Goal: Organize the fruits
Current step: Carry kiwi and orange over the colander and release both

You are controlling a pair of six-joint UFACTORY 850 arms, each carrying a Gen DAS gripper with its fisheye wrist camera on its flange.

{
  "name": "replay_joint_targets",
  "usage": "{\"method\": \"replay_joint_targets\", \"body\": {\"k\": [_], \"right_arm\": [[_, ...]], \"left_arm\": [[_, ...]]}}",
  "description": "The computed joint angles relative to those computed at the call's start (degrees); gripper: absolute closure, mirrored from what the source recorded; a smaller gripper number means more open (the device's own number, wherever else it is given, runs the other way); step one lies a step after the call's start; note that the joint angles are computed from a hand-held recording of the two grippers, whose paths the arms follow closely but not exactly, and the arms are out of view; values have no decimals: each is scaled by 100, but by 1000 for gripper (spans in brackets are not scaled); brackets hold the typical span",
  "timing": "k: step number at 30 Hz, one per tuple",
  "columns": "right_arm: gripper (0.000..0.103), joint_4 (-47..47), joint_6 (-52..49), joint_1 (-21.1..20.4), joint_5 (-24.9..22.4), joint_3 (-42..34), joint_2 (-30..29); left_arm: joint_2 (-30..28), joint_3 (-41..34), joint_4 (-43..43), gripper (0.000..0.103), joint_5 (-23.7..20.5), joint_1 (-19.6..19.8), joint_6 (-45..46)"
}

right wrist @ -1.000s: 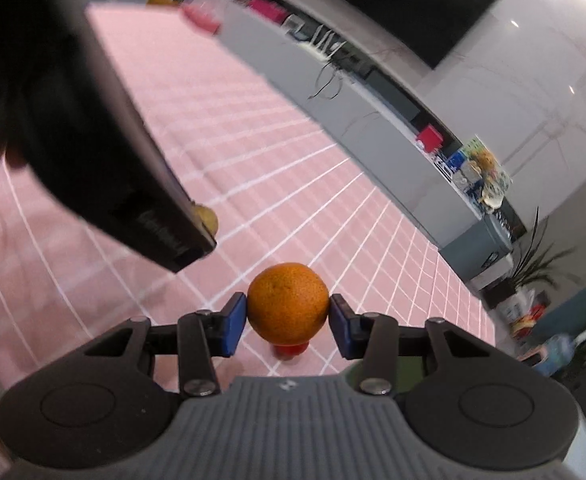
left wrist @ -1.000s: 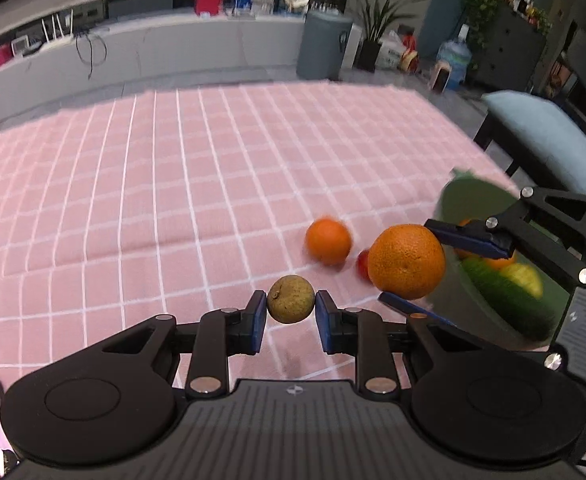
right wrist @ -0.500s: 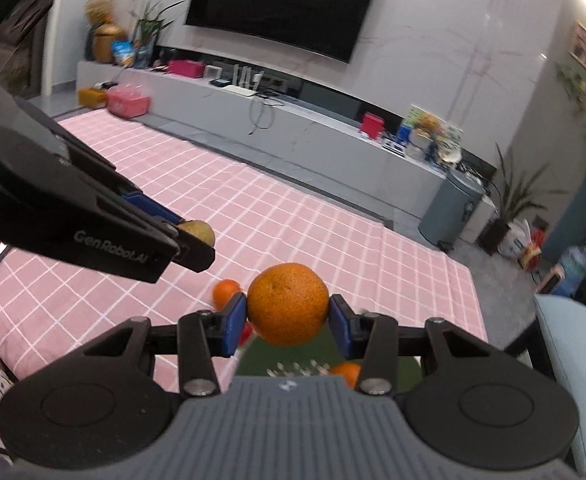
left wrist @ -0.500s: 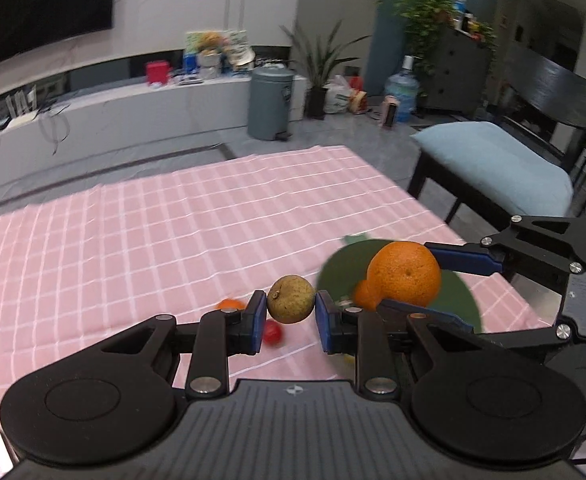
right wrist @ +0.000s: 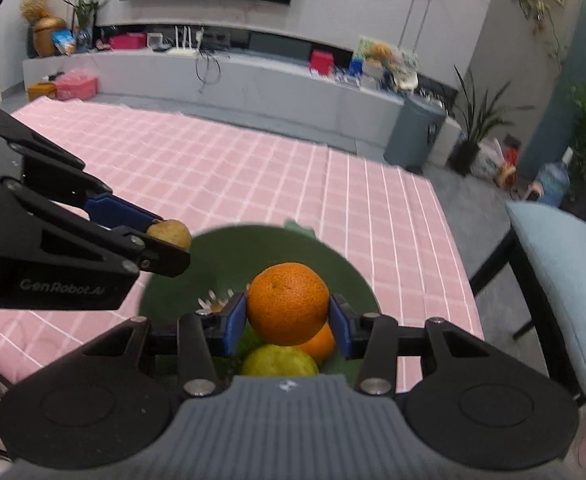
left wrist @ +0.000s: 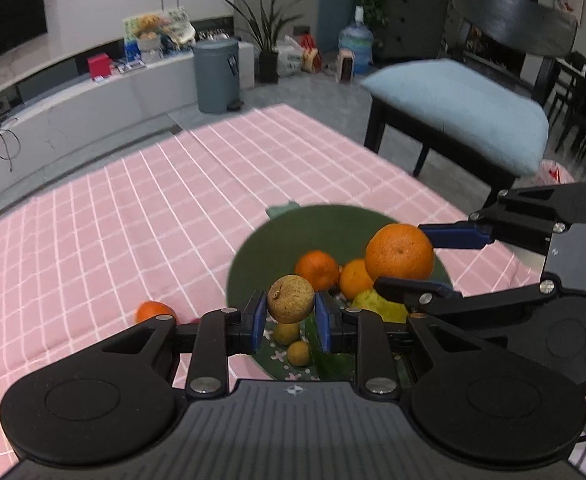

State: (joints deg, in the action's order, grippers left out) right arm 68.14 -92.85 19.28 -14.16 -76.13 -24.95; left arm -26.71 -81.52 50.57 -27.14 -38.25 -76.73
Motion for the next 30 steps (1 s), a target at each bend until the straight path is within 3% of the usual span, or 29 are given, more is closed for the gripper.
{"method": "replay_joint_targets", "body": {"k": [5, 15, 30], "right_arm": [[62, -1150, 1213, -1, 58, -305, -353], [61, -2592, 2732, 10, -62, -901, -909], [61, -2765, 2744, 34, -90, -1113, -1109]], "left_arm": [[-224, -130, -515, 74, 112, 122, 453], [-504, -279, -1040, 74, 195, 263, 1099], [-656, -415, -1318, 73, 103, 279, 1424]]}}
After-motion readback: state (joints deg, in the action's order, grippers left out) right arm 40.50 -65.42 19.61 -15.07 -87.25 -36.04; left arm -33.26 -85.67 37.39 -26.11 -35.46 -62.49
